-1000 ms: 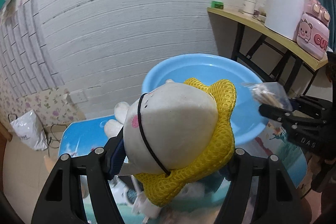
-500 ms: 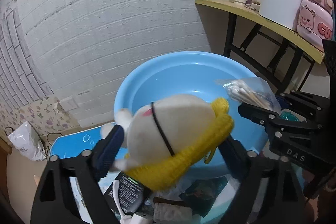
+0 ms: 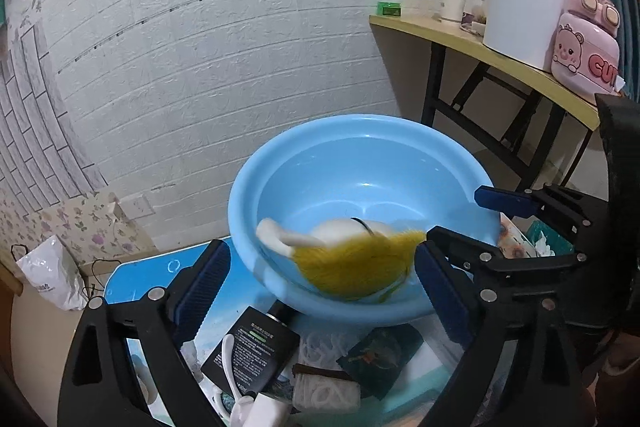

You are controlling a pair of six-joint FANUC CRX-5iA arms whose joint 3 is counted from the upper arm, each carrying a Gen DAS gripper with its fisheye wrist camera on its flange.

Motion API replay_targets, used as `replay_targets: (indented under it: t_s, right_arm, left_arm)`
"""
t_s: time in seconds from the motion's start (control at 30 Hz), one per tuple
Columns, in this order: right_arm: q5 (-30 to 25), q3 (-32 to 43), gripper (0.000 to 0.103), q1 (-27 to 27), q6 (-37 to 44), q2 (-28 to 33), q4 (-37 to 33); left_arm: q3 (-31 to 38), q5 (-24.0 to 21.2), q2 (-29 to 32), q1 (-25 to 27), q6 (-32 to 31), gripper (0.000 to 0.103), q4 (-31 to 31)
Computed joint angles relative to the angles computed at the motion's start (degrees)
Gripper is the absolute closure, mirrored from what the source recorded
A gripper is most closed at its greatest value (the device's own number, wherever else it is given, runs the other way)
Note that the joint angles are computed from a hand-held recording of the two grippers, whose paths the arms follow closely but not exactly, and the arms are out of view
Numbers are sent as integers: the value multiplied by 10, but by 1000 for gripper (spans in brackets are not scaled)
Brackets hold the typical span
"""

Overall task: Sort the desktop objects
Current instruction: 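Lift the doll and swab bag over the blue basin and release both, then move the left gripper to the tan plush toy while right approaches the clear box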

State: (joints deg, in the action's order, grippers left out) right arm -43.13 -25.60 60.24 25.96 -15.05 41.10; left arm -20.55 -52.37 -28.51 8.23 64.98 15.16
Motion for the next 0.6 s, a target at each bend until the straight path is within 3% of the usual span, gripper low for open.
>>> replay_targets:
  t_s: [0.2, 0.6]
  right_arm:
    - [-14, -5, 38, 8, -6, -10, 2]
    - [-53, -23, 37, 35, -36, -38, 9]
  left_arm:
    - [-2, -8, -12, 3, 10, 10, -11]
    - [-33, -53, -56, 62, 12, 9, -5]
